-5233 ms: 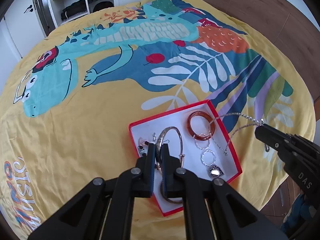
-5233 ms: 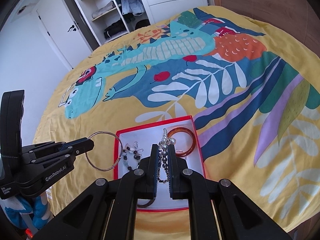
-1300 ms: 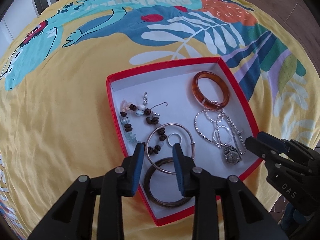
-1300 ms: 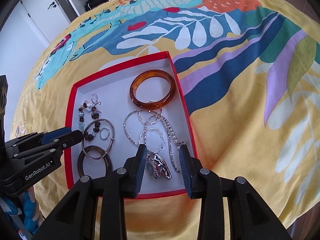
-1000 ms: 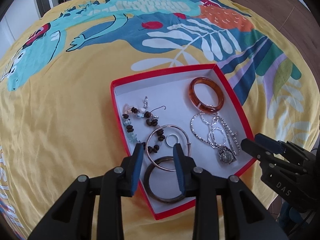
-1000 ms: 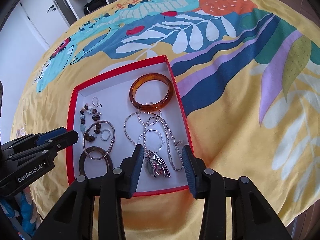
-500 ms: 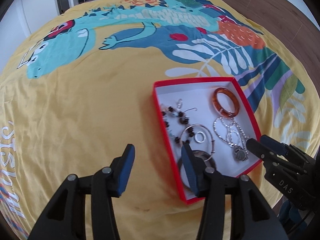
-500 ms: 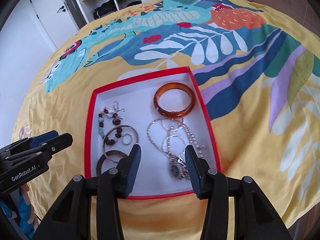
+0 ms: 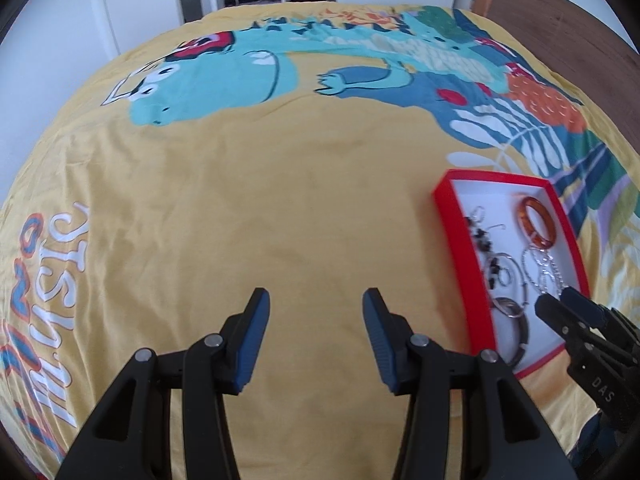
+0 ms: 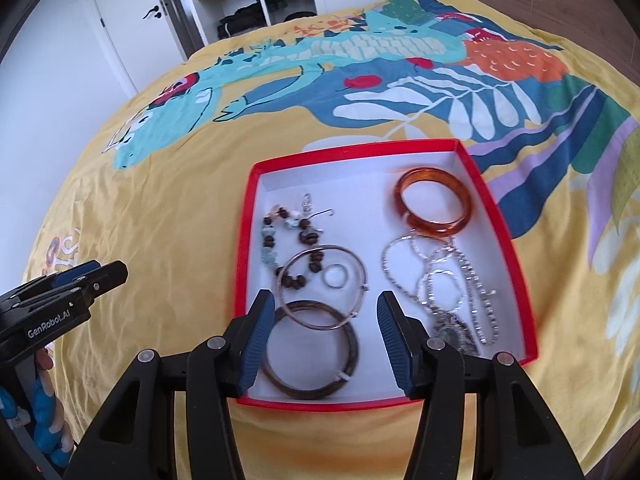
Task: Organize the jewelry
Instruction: 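Lift both open grippers out of the box and back away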
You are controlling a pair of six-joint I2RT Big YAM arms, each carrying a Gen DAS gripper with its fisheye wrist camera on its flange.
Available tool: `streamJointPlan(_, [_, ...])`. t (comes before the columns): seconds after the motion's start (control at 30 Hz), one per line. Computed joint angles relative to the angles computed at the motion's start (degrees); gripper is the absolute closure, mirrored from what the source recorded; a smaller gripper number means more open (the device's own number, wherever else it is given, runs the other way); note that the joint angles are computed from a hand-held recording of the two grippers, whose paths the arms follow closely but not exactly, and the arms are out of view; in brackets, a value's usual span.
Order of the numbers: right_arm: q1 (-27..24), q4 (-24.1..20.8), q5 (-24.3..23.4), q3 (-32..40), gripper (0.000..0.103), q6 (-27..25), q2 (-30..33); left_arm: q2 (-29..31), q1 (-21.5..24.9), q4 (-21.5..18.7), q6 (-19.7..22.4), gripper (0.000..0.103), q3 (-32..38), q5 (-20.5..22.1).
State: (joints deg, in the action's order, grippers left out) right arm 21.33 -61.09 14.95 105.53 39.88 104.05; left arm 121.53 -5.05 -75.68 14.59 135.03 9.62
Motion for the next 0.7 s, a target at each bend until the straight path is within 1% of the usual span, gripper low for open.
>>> streamJointPlan(0.1, [0.9,0.6,0.4,0.7,0.050,0.1,0.9,0.6,1.1,0.7,-0.6,0.057,0.0,-1.5])
streamJointPlan(0.23, [1.8,1.3,1.1,1.5,0.050,0.0,1.9,0.7,2.4,1.8,-1.6,0.057,-0.9,-1.8])
streamJointPlan(0.4, [2.4,2.3,1.9,1.9,0.049,-0.5,2.5,-1.0,3.5,6.1,-3.1,0.057,-5.0,-4.0])
streamJointPlan(0.53, [2.6,3.5,2.1,2.0,0.049,-1.2,3.0,-1.2,4.3,7.1,-3.6,0.057,-5.8,-4.7])
streamJointPlan(0.7, [3.0,5.4,2.3,1.8,0.049,-2.6,3.2,-2.7,4.8,9.9,-3.6,0.057,-8.7,-4.6])
